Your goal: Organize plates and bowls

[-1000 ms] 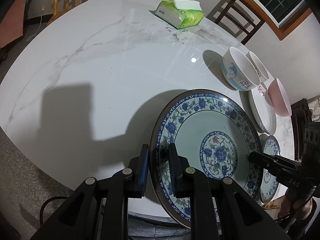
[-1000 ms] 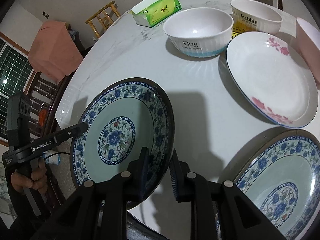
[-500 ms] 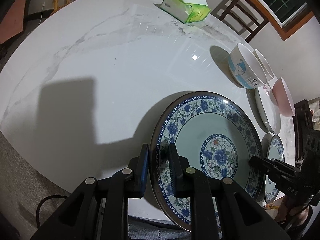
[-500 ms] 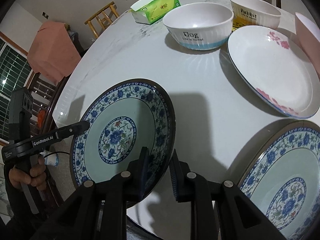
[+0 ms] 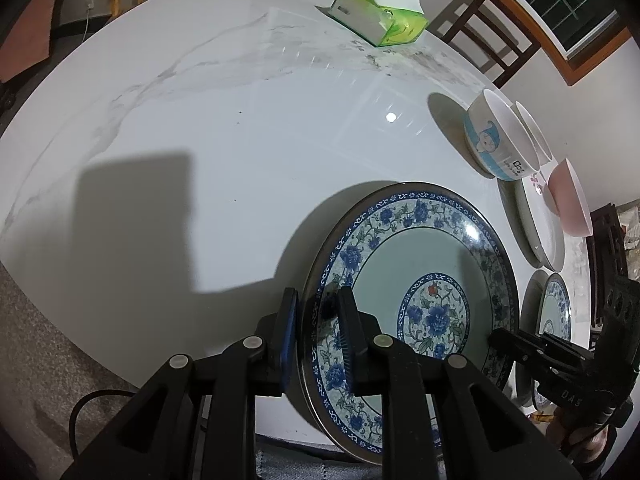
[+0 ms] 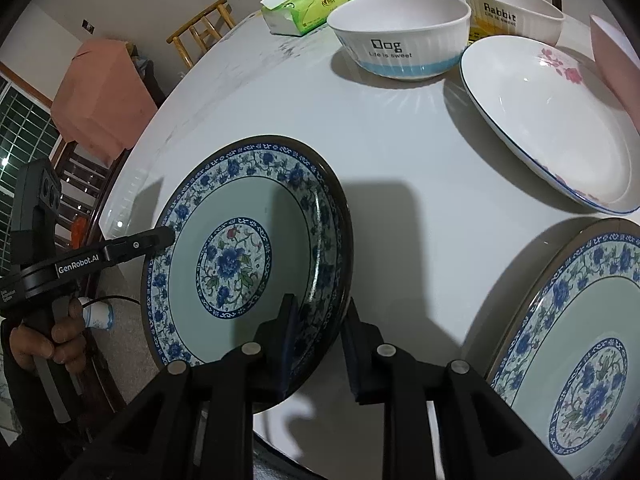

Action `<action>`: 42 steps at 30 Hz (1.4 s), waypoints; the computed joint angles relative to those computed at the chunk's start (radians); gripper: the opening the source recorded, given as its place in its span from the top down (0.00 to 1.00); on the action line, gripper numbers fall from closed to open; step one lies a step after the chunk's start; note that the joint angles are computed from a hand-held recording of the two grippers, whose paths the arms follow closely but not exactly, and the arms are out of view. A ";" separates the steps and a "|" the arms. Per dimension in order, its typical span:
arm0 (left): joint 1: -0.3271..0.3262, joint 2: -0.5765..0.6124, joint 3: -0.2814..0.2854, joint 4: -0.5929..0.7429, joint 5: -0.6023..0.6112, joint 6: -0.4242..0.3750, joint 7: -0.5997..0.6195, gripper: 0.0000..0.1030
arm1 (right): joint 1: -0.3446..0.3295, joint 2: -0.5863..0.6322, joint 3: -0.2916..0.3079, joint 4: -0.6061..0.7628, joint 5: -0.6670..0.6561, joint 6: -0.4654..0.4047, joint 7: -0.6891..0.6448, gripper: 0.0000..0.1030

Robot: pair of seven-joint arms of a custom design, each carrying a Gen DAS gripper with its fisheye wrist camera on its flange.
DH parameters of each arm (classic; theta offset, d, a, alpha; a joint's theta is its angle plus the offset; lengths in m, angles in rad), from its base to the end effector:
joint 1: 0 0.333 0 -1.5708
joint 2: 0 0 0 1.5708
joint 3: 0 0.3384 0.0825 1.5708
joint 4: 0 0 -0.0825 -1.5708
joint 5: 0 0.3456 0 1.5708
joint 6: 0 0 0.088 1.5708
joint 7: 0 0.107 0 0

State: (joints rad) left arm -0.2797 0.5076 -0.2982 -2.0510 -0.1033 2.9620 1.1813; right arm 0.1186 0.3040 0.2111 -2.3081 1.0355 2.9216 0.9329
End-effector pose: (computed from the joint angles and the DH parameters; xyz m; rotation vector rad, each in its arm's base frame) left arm 0.5311 -0.3185 0.2926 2.1113 -2.1628 0.6919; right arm 0.5058 0.1142 0.2840 -1.8390 1.9128 0.0653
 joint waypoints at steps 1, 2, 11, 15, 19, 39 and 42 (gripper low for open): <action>0.000 0.001 0.001 0.001 0.001 0.000 0.000 0.83 | -0.002 0.000 0.003 -0.001 0.006 0.001 -0.005 0.77; -0.001 0.001 0.002 0.000 0.002 0.001 -0.001 0.83 | -0.006 -0.001 0.008 -0.003 0.019 0.003 -0.016 0.77; 0.011 0.004 -0.009 -0.001 -0.005 0.011 0.001 0.82 | 0.040 -0.009 -0.009 -0.027 -0.045 0.047 0.045 0.56; -0.006 0.003 0.011 0.003 0.003 0.009 -0.014 0.81 | 0.050 -0.020 0.002 -0.048 -0.145 0.095 0.113 0.56; -0.046 -0.012 0.058 -0.004 0.035 0.012 -0.052 0.80 | 0.051 -0.024 0.004 -0.062 -0.228 0.130 0.184 0.56; -0.314 -0.080 0.271 -0.016 0.410 0.113 -0.420 0.57 | -0.015 -0.156 0.002 -0.255 -0.471 0.341 0.382 0.56; -0.303 -0.061 0.218 0.013 0.391 0.110 -0.389 0.57 | 0.068 -0.190 -0.103 -0.297 -0.516 0.359 0.424 0.56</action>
